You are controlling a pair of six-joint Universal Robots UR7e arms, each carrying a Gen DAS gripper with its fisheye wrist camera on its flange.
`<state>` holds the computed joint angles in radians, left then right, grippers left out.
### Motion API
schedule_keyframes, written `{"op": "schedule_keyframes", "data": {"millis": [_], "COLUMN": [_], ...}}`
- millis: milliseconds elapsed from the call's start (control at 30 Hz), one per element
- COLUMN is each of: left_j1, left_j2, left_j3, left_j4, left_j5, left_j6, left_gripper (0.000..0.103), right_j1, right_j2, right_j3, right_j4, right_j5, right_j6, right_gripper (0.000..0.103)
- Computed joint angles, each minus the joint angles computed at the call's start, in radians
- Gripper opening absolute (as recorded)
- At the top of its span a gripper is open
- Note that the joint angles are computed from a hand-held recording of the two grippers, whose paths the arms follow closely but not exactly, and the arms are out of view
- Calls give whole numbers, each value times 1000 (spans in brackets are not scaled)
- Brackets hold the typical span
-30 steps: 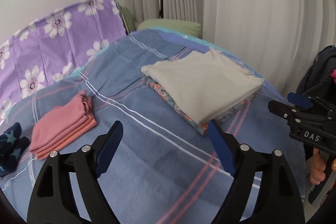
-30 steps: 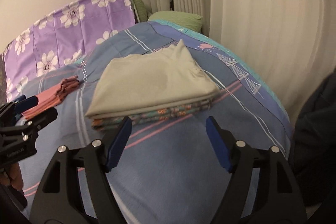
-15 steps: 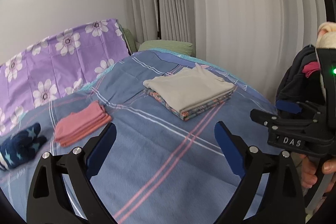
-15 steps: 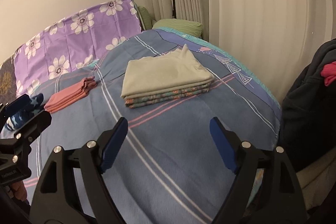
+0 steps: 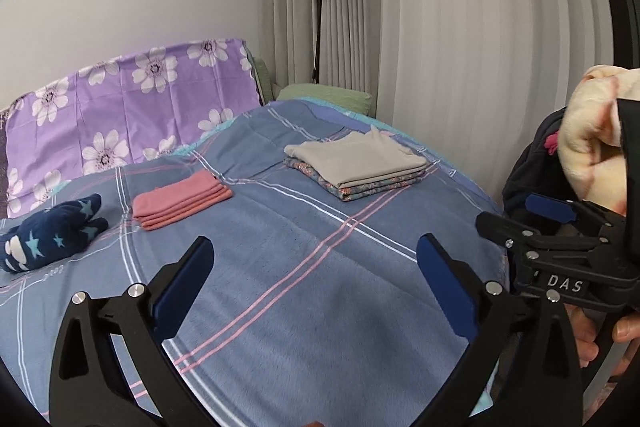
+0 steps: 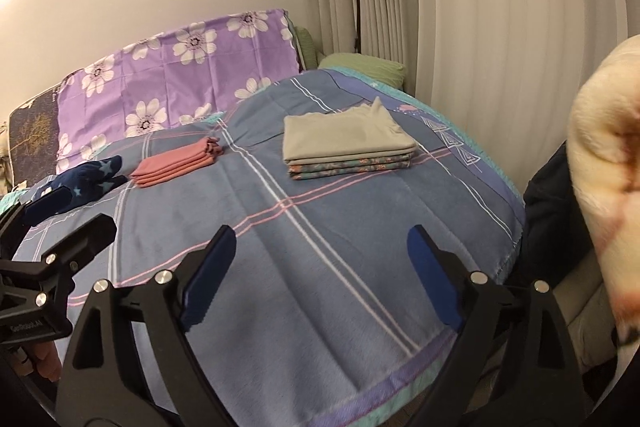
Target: Fold small clothes
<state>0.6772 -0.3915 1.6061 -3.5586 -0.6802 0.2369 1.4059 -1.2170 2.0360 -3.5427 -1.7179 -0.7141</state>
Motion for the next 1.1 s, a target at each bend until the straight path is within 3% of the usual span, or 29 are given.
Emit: {"op": "schedule_keyframes", "data": {"millis": [200, 433, 667, 1100], "left_j1": [-51, -55, -45, -61], "left_j2": [-6, -41, -73, -57], "left_j3": [69, 137, 186, 174], "left_j4": [-125, -160, -146, -84], "left_j5": [25, 17, -20, 13], "left_j6": [89, 52, -53, -61], "left_gripper": [101, 101, 101, 101], "right_j1": [22, 47, 67, 55], "right_j2": [-34, -38, -32, -59], "right_j3": [77, 96, 114, 131], "right_j4": [-86, -127, -159, -124], "right_j5": [-13, -51, -93, -88], "right_j6": [-31, -44, -84, -73], "right_gripper": [92, 92, 93, 94]}}
